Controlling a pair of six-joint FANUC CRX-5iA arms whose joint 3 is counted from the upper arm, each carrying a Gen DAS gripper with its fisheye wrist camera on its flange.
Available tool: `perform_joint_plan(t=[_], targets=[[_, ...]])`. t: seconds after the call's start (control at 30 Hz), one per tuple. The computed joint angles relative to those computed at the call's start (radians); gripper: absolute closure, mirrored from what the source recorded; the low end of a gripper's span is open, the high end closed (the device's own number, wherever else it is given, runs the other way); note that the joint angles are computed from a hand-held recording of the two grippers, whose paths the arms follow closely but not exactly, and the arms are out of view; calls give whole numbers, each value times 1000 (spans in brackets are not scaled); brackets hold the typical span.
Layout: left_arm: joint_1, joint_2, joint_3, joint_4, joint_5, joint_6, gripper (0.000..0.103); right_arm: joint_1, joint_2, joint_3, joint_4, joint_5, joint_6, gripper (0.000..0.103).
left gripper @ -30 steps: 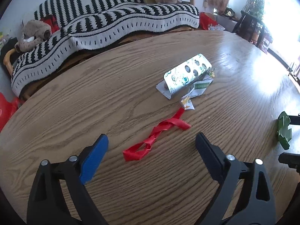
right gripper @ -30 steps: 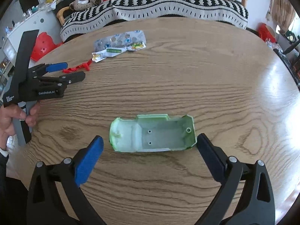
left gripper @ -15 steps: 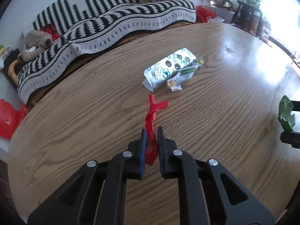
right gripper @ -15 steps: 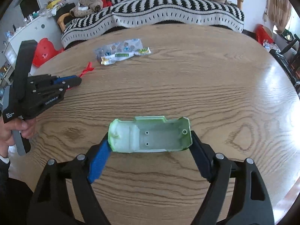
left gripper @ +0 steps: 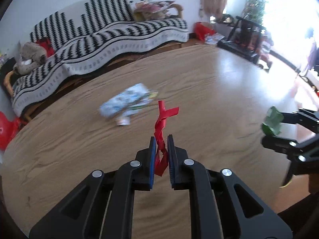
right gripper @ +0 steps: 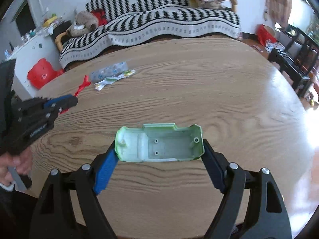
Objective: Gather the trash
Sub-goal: 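Carry both items over the bin and open both grippers to drop them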
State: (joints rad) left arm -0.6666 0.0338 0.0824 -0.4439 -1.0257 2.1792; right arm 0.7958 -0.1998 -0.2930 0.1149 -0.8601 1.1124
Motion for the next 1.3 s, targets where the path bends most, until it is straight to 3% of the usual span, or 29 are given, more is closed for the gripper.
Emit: perform_joint_plan(t=[0.3,0.67,0.8,0.93,1.3], targets=[[-140,158,157,45,36,-14,92,-143,-172,-112,46,-34,-28,25],[-246,364,352,166,87,-153,92,-474,-336,-188,-62,-106,121,25],[-265,432,403,232,97,-208,92,-637,-334,-170,-164,-141,230,25],[-265,507,440,362,93,-295,92,-734,-321,-162,-208,-182,278,25],[-256,596,465,525,77,-401,92,-853,-223,-94,-314,-274,343,25]])
